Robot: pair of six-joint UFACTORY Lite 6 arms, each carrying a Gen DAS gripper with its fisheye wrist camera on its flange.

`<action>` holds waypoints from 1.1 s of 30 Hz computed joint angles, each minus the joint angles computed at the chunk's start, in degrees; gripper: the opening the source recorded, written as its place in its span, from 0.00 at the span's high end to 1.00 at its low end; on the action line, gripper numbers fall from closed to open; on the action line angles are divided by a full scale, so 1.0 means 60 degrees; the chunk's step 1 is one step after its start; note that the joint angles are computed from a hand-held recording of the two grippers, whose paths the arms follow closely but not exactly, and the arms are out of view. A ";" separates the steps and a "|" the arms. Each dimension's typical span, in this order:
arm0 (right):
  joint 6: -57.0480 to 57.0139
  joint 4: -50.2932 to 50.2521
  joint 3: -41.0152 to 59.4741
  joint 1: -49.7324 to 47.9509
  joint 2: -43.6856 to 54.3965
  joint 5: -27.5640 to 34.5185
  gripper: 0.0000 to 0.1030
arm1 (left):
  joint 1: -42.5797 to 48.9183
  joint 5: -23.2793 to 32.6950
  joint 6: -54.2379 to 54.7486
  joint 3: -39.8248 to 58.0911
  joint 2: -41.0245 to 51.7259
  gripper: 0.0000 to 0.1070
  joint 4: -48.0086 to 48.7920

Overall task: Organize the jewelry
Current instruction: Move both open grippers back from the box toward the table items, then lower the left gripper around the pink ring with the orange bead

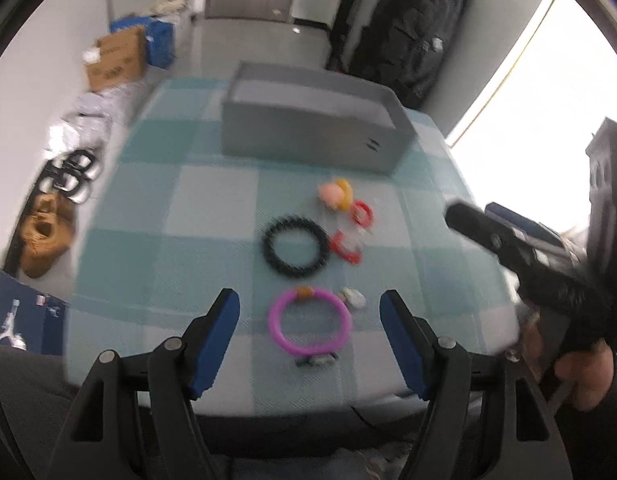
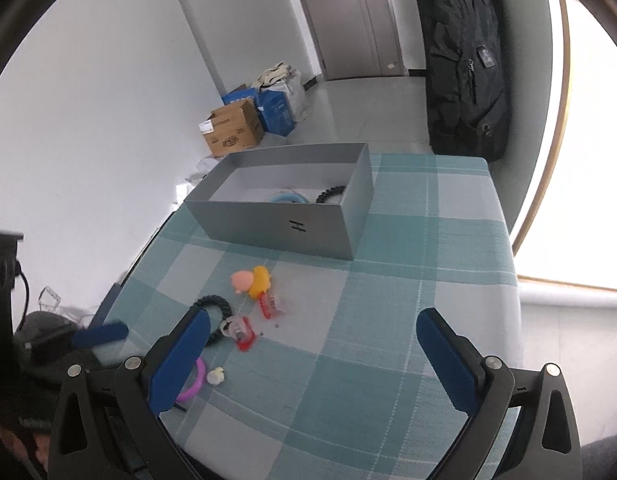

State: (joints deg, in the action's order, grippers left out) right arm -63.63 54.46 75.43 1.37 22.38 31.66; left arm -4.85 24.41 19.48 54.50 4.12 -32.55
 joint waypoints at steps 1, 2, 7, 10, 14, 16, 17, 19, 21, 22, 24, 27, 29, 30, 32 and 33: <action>-0.0007 0.0036 -0.0004 -0.0039 -0.0005 0.0029 0.00 | 0.0063 0.0147 0.0613 -0.0093 0.0053 0.36 -0.0600; 0.0005 0.0044 -0.0024 -0.0074 -0.0020 0.0031 0.00 | 0.0098 0.0220 0.0825 -0.0101 0.0137 0.36 -0.0800; 0.0232 -0.0160 -0.0021 -0.0088 0.0013 -0.0068 0.00 | -0.0320 0.0036 -0.0307 -0.0082 0.0305 0.35 0.0317; 0.0247 -0.0219 -0.0016 -0.0082 0.0035 -0.0102 0.00 | -0.0479 -0.0073 -0.0818 0.0009 0.0620 0.35 0.0891; 0.0370 -0.0372 -0.0035 -0.0021 0.0044 -0.0282 0.00 | -0.0661 -0.0041 -0.1523 0.0219 0.0986 0.35 0.1606; 0.0522 -0.0536 0.0018 0.0016 0.0119 -0.0321 0.00 | -0.0715 -0.0128 -0.1699 0.0135 0.1040 0.36 0.1780; 0.0598 -0.0603 0.0071 0.0018 0.0181 -0.0298 0.00 | -0.0763 -0.0239 -0.1773 0.0114 0.1020 0.36 0.1849; 0.0720 -0.0721 0.0112 0.0036 0.0233 -0.0319 0.00 | -0.0893 -0.0321 -0.2287 0.0243 0.1150 0.36 0.2358; 0.0726 -0.0716 0.0127 0.0046 0.0246 -0.0333 0.00 | -0.1003 -0.0467 -0.2757 0.0280 0.1244 0.36 0.2840; 0.0715 -0.0701 0.0117 0.0047 0.0249 -0.0349 0.00 | -0.1040 -0.0538 -0.2932 0.0294 0.1292 0.36 0.3075; 0.0792 -0.0769 0.0125 0.0067 0.0291 -0.0402 0.00 | -0.1276 -0.0624 -0.3650 0.0369 0.1403 0.36 0.3956; 0.0946 -0.0910 0.0219 0.0060 0.0394 -0.0380 0.00 | -0.1261 -0.0686 -0.3194 0.0396 0.1419 0.37 0.3627; 0.0969 -0.0916 0.0245 0.0034 0.0406 -0.0355 0.00 | -0.1387 -0.0735 -0.3878 0.0408 0.1428 0.45 0.4400; 0.0975 -0.0914 0.0256 0.0025 0.0416 -0.0354 0.00 | -0.1410 -0.0764 -0.4069 0.0404 0.1424 0.50 0.4653; 0.1003 -0.0937 0.0254 0.0002 0.0411 -0.0346 0.00 | -0.1430 -0.0793 -0.4440 0.0308 0.1332 0.54 0.5147; 0.1051 -0.0977 0.0278 -0.0001 0.0430 -0.0340 0.00 | -0.1337 -0.0814 -0.4154 0.0171 0.1191 0.54 0.4885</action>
State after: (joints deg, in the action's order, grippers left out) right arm -57.32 48.60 77.10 1.37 24.96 29.61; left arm -12.87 19.52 -5.45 55.53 11.27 -3.24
